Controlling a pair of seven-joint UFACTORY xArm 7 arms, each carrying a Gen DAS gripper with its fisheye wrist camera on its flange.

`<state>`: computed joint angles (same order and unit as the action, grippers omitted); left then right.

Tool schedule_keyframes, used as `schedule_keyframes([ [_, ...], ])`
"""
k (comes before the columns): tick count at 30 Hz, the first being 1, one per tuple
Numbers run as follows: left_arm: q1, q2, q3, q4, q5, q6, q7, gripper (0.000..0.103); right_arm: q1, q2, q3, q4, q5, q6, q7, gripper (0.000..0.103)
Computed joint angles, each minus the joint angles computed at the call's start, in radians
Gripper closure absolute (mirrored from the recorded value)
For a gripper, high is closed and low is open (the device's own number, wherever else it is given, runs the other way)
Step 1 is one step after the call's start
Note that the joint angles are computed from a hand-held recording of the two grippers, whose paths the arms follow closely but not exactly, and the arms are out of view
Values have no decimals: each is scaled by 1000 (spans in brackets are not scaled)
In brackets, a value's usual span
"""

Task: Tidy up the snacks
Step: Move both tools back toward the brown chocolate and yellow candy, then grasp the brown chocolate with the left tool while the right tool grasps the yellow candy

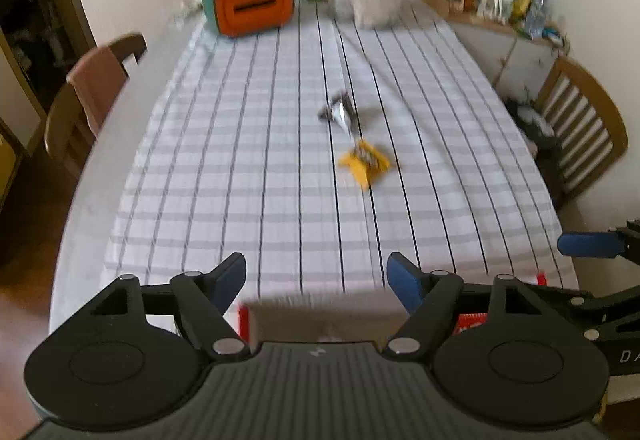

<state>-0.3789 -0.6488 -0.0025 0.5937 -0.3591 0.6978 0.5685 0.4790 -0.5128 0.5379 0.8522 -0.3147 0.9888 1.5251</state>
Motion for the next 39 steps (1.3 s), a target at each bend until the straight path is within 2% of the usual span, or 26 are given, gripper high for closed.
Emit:
schedule_keyframes([
  [9,-47,131,15,107,-82,-142,52,21,-62,-7,-29,11,-83,-10,-64,8],
  [15,-50,265,-12,203,-91,-225,61,19,-101,14,-69,-7,-115,-80,-132,5],
  [19,-34,380,-39,297,-81,-233,50,19,-125,53,-95,-13,-140,-139,-181,5],
  [24,-17,528,-75,412,-102,-236,93,19,-150,107,-140,-29,-167,-236,-263,5],
  [31,26,727,-155,563,32,-200,-6,19,-174,201,-201,-42,-153,-342,-348,5],
  [39,28,897,-196,691,134,-177,-84,19,-173,313,-264,-35,-109,-417,-455,7],
])
